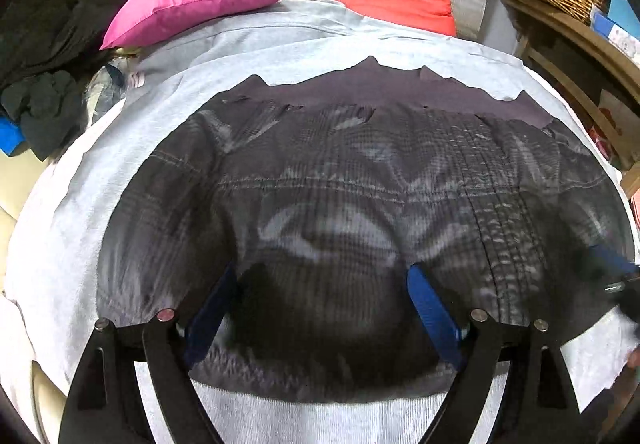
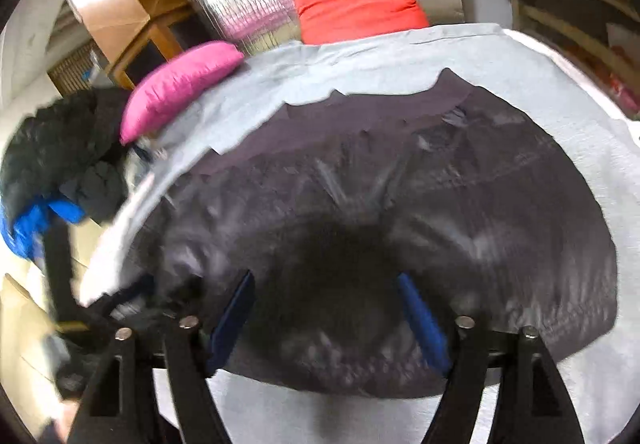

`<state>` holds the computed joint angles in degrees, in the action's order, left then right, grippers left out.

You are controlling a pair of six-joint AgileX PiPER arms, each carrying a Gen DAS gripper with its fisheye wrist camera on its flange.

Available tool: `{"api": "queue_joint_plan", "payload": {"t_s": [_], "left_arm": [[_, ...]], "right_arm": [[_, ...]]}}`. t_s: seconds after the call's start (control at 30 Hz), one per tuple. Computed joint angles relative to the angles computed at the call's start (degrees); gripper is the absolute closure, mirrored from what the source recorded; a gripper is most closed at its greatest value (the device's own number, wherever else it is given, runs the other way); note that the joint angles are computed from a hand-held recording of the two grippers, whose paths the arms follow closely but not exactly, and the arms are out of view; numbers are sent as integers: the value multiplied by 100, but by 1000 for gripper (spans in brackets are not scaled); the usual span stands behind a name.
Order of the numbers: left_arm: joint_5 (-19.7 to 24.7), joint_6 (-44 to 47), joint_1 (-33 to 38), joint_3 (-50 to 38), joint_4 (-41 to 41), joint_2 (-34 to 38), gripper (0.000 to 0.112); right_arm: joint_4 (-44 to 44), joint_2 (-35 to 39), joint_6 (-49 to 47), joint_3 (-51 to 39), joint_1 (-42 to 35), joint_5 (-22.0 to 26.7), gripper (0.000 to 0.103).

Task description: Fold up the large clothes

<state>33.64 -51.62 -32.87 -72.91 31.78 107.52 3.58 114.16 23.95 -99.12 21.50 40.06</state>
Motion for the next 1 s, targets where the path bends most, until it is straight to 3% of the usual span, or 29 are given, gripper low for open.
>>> {"api": "queue_joint_plan", "payload": {"t_s": [0.13,0.27,0.5,0.7,1.0], "left_arm": [[-23,-66,-58,298,22,-366,24],[-83,-284,-113,594,167,-724,24],[-172,-727,-390,1211,639,-1446,24],[-24,-1426,-790,1695,1263,-2013,22],[358,-1930,-1162,2088,1450,-2544,22]], "right_arm": [[-347,233,67,-138,40,195,23],[-683,-113,408,79,221,104,23],[-2591,-1179,2189,1341,960,-138,18],[-3916,-1851,3768,2270,1614,115,17],[-4268,-2169,4384,2687,2005,244,17]]}}
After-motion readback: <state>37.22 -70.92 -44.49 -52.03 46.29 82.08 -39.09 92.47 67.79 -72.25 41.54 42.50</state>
